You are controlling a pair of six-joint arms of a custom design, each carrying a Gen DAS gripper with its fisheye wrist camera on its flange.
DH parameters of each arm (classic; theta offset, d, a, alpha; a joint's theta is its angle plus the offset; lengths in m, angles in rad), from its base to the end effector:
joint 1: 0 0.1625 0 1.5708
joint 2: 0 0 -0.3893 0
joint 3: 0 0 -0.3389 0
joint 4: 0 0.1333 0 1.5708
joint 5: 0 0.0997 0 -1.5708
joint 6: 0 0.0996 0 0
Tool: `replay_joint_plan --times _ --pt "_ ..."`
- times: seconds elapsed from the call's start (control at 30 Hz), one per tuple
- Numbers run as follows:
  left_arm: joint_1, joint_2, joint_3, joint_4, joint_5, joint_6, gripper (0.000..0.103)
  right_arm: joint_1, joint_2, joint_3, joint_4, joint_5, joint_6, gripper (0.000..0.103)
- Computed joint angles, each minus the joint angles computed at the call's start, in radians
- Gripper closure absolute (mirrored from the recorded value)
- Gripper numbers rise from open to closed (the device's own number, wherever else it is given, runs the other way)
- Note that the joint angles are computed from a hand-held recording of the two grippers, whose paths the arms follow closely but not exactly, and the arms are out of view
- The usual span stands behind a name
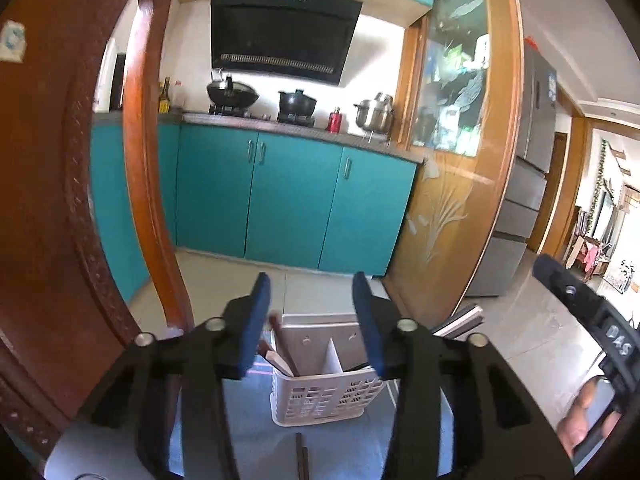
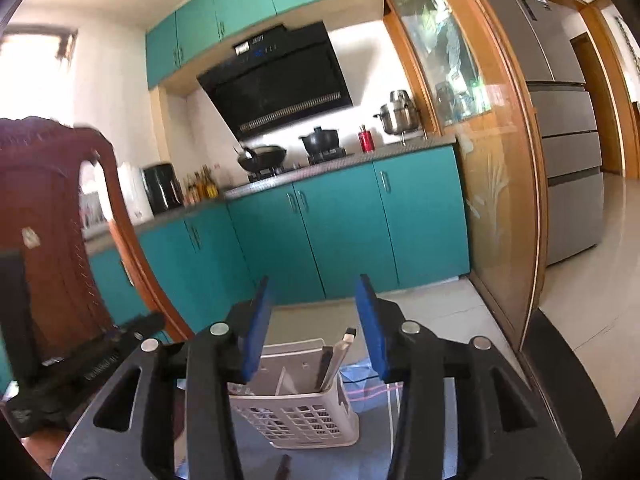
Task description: Organize utensils
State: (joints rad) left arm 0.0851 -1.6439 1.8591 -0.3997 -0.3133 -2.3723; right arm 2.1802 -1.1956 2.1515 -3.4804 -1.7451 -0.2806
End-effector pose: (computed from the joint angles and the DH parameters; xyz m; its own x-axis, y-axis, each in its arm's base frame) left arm -0.2703 -0.2519 0.3748 -0.7777 -0.2886 -0.5584 0.4986 0.2577 -0.8276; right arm 0.3675 -0.3238 0.2724 -0.7620 -0.5616 0.3223 -0.5643 0.3320 -0.7559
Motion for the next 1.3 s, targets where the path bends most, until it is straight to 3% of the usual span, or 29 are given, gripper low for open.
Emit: replay_joint_plan --times 0.1,0.17,0.27,0.4,0.53,0.63,0.67,0.7,0.73,0.8,1.0,1.2,1.3 --pt "-0.071 0.043 -0.036 0.218 -0.074 -0.222 0.057 -0.015 -0.087 0.069 0.016 0.077 -0.018 0.061" --pt "-0.107 0.030 -0.024 0.253 -0.117 -0.275 0.056 -0.003 -0.113 0.101 0.091 0.071 -0.051 0.061" --pt "-0.126 -0.015 0.027 0.180 -0.169 -0.216 0.056 0.010 -0.047 0.074 0.354 -0.023 -0.077 0.061" --pt "-0.105 -0.084 0.122 0.017 -0.229 -0.094 0.056 -0.013 0.152 -0.003 0.641 -0.165 0.015 0.061" --pt "-0.080 -0.126 0.185 -0.108 -0.285 0.019 0.056 -0.001 0.260 -0.041 0.747 -0.216 0.057 0.061" --pt "-0.076 -0.128 0.199 -0.128 -0.302 0.056 0.056 0.059 0.323 -0.039 0.702 -0.305 0.048 0.059" --pt "-0.085 -0.127 0.200 -0.118 -0.312 0.054 0.056 0.075 0.339 -0.036 0.678 -0.335 0.058 0.064" --pt "-0.094 -0.128 0.202 -0.108 -0.321 0.051 0.056 0.078 0.343 -0.035 0.668 -0.342 0.074 0.076" --pt "-0.103 -0.132 0.204 -0.101 -0.331 0.050 0.056 0.077 0.342 -0.030 0.666 -0.337 0.085 0.085" --pt "-0.111 -0.137 0.205 -0.092 -0.341 0.048 0.056 0.063 0.327 -0.038 0.704 -0.306 0.129 0.090" --pt "-0.107 -0.145 0.209 -0.115 -0.347 0.095 0.055 -0.040 0.212 -0.032 0.787 -0.141 0.237 0.091" --pt "-0.085 -0.155 0.220 -0.171 -0.349 0.141 0.052 -0.113 0.053 0.020 0.819 0.004 0.248 0.089" --pt "-0.062 -0.168 0.232 -0.226 -0.356 0.172 0.052 -0.104 0.039 0.038 0.773 -0.097 0.234 0.089"
